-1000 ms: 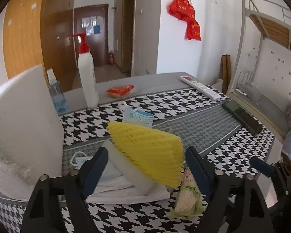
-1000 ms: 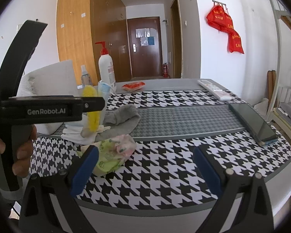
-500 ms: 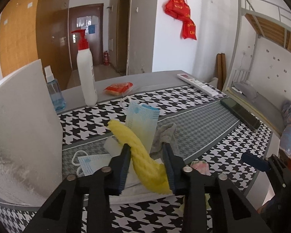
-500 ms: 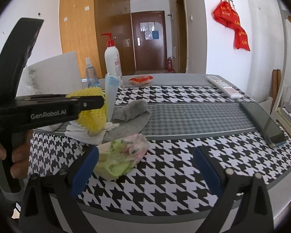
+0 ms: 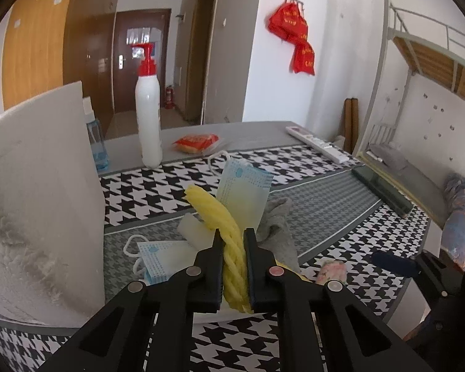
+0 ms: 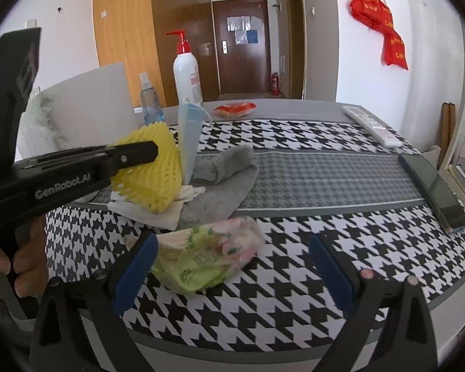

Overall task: Organize soft objects
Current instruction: 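Close the right gripper on the green-and-pink plastic bag and lift it, then carry the yellow rope and the green bag toward the white foam box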

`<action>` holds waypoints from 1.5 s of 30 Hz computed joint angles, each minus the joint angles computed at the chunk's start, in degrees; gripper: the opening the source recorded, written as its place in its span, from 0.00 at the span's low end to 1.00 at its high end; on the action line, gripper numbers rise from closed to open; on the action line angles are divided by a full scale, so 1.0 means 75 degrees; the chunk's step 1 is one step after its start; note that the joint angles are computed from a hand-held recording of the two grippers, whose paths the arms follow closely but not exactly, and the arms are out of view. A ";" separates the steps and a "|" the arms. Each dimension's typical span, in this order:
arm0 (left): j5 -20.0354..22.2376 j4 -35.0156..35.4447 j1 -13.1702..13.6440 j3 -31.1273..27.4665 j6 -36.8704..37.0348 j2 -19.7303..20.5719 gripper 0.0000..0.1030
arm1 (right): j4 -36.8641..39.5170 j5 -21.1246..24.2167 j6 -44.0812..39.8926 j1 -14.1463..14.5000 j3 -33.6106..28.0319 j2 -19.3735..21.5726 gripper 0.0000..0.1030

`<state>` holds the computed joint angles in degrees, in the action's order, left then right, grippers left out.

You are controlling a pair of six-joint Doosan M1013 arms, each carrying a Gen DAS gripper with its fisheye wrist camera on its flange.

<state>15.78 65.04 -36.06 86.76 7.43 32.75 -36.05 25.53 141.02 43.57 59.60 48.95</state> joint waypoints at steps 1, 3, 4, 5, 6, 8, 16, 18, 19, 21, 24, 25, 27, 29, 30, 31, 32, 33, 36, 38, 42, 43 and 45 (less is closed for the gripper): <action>-0.0092 0.0128 0.0014 0.0036 -0.0146 -0.0016 0.12 | 0.0118 -0.0008 -0.0103 -0.0004 -0.0022 0.0008 0.97; -0.0223 0.0190 0.0047 0.0081 -0.0269 -0.0035 0.12 | 0.0303 0.0063 -0.0293 0.0005 -0.0111 0.0050 0.97; -0.0226 0.0204 0.0054 0.0093 -0.0315 -0.0037 0.12 | 0.0345 0.0118 -0.0359 0.0011 -0.0145 0.0068 0.95; -0.0256 0.0186 0.0067 0.0110 -0.0309 -0.0041 0.12 | 0.0449 0.0176 -0.0477 0.0014 -0.0182 0.0087 0.92; -0.0327 0.0069 0.0084 0.0120 -0.0214 -0.0047 0.12 | 0.0691 0.0232 -0.0705 0.0007 -0.0223 0.0107 0.85; -0.0374 0.0063 0.0095 0.0142 -0.0233 -0.0067 0.12 | 0.1058 0.0263 -0.1005 -0.0008 -0.0246 0.0120 0.79; -0.0421 0.0743 0.0082 0.0224 -0.0843 -0.0104 0.12 | 0.0794 0.0266 -0.0937 0.0047 0.0062 -0.0075 0.72; -0.0409 0.0843 0.0071 0.0236 -0.0913 -0.0116 0.12 | 0.0778 0.0231 -0.0877 0.0052 0.0143 -0.0120 0.70; -0.0404 0.1005 0.0060 0.0248 -0.1039 -0.0121 0.12 | 0.0781 0.0271 -0.0886 0.0056 0.0125 -0.0114 0.65; -0.0402 0.1115 0.0047 0.0259 -0.1077 -0.0135 0.12 | 0.0800 0.0280 -0.0911 0.0061 0.0178 -0.0145 0.60; -0.0413 0.1251 0.0043 0.0271 -0.1160 -0.0135 0.12 | 0.0659 0.0275 -0.0817 0.0083 0.0253 -0.0177 0.56; -0.0393 0.1324 0.0039 0.0274 -0.1228 -0.0137 0.12 | 0.0646 0.0296 -0.0814 0.0087 0.0248 -0.0177 0.55; -0.0353 0.1373 0.0028 0.0273 -0.1255 -0.0134 0.12 | 0.0560 0.0303 -0.0742 0.0100 0.0279 -0.0190 0.52; -0.0280 0.1505 0.0008 0.0287 -0.1364 -0.0145 0.12 | 0.0542 0.0291 -0.0683 0.0102 0.0313 -0.0214 0.52; -0.0239 0.1642 -0.0002 0.0305 -0.1484 -0.0156 0.12 | 0.0527 0.0271 -0.0636 0.0101 0.0334 -0.0229 0.51; -0.0209 0.1682 -0.0010 0.0312 -0.1518 -0.0163 0.12 | 0.0507 0.0270 -0.0599 0.0099 0.0344 -0.0240 0.51; -0.0172 0.1774 -0.0020 0.0323 -0.1603 -0.0170 0.12 | 0.0451 0.0271 -0.0526 0.0101 0.0358 -0.0254 0.51; -0.0126 0.1837 -0.0030 0.0337 -0.1648 -0.0182 0.12 | 0.0306 0.0232 -0.0368 0.0107 0.0401 -0.0283 0.51; -0.0081 0.1899 -0.0031 0.0362 -0.1721 -0.0214 0.12 | 0.0097 0.0154 -0.0127 0.0118 0.0452 -0.0329 0.51; -0.0047 0.1999 -0.0037 0.0396 -0.1808 -0.0248 0.12 | -0.0017 0.0185 -0.0019 0.0128 0.0441 -0.0335 0.51; 0.0048 0.2450 -0.0057 0.0512 -0.2232 -0.0346 0.12 | -0.0416 0.0127 0.0410 0.0145 0.0483 -0.0391 0.51; 0.0080 0.2581 -0.0063 0.0538 -0.2351 -0.0372 0.12 | -0.0554 0.0115 0.0559 0.0151 0.0492 -0.0408 0.51; 0.0152 0.2788 -0.0074 0.0583 -0.2539 -0.0422 0.12 | -0.0812 0.0104 0.0815 0.0165 0.0501 -0.0435 0.51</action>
